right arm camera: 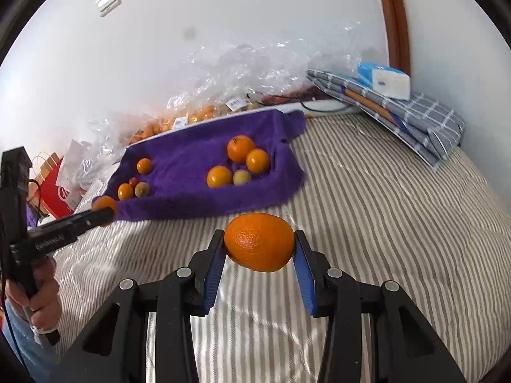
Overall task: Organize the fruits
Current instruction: 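Carry both held oranges over the purple towel, then lower both oranges onto the towel and open both grippers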
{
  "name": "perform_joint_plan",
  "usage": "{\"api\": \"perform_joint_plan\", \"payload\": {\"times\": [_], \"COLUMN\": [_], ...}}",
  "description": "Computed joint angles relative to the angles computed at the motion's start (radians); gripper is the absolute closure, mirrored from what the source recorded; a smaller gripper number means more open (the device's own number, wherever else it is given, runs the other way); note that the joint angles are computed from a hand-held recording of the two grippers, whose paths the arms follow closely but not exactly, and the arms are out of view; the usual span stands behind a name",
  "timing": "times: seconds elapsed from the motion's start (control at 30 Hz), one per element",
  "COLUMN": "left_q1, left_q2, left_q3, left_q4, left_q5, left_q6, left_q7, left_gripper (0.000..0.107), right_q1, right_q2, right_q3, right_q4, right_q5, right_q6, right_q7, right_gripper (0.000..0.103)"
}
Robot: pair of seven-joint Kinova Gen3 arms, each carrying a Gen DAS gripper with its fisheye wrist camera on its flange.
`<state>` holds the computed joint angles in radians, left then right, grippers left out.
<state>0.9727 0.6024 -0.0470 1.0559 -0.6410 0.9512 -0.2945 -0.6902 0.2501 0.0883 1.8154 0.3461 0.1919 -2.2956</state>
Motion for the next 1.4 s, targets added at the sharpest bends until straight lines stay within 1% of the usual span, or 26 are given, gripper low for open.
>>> {"api": "perform_joint_plan", "payload": {"times": [0.17, 0.37, 0.53, 0.63, 0.87, 0.9, 0.97, 1.13, 1.23, 1.33, 1.4], "left_q1": [-0.015, -0.063, -0.098, -0.112, -0.181, -0.192, -0.205, -0.238, -0.244, -0.243, -0.241], "left_q2": [0.0, 0.002, 0.023, 0.046, 0.076, 0.086, 0.107, 0.154, 0.182, 0.184, 0.194], "left_q3": [-0.019, -0.02, -0.027, -0.036, -0.037, -0.035, -0.034, -0.013, -0.011, -0.018, -0.022], "left_q4": [-0.056, -0.099, -0.143, -0.171, -0.185, -0.196, -0.215, -0.246, -0.288, -0.283, -0.302], "left_q5": [-0.022, -0.016, 0.002, 0.011, 0.085, 0.099, 0.122, 0.196, 0.228, 0.246, 0.251], "left_q6": [0.065, 0.07, 0.055, 0.052, -0.01, -0.013, -0.012, -0.014, 0.013, -0.002, 0.014], "left_q7": [-0.012, -0.041, -0.075, -0.085, -0.111, -0.118, -0.133, -0.198, -0.239, -0.254, -0.269], "left_gripper": [0.069, 0.069, 0.069, 0.069, 0.069, 0.069, 0.069, 0.069, 0.069, 0.069, 0.069], "right_q1": [0.033, 0.039, 0.055, 0.052, 0.107, 0.119, 0.122, 0.105, 0.101, 0.108, 0.104], "right_q2": [0.046, 0.128, 0.189, 0.231, 0.335, 0.354, 0.386, 0.449, 0.467, 0.482, 0.489], "right_q3": [-0.048, -0.074, -0.098, -0.094, -0.145, -0.16, -0.166, -0.154, -0.148, -0.153, -0.148], "right_q4": [-0.123, -0.304, -0.416, -0.481, -0.631, -0.656, -0.694, -0.764, -0.781, -0.799, -0.808], "right_q5": [-0.016, -0.02, -0.052, -0.065, -0.155, -0.171, -0.19, -0.212, -0.223, -0.241, -0.245], "right_q6": [0.056, 0.129, 0.169, 0.195, 0.258, 0.269, 0.294, 0.366, 0.383, 0.398, 0.41], "right_q7": [0.057, 0.133, 0.202, 0.235, 0.342, 0.369, 0.408, 0.474, 0.492, 0.51, 0.517], "right_gripper": [0.061, 0.061, 0.061, 0.061, 0.061, 0.061, 0.061, 0.061, 0.061, 0.061, 0.061]}}
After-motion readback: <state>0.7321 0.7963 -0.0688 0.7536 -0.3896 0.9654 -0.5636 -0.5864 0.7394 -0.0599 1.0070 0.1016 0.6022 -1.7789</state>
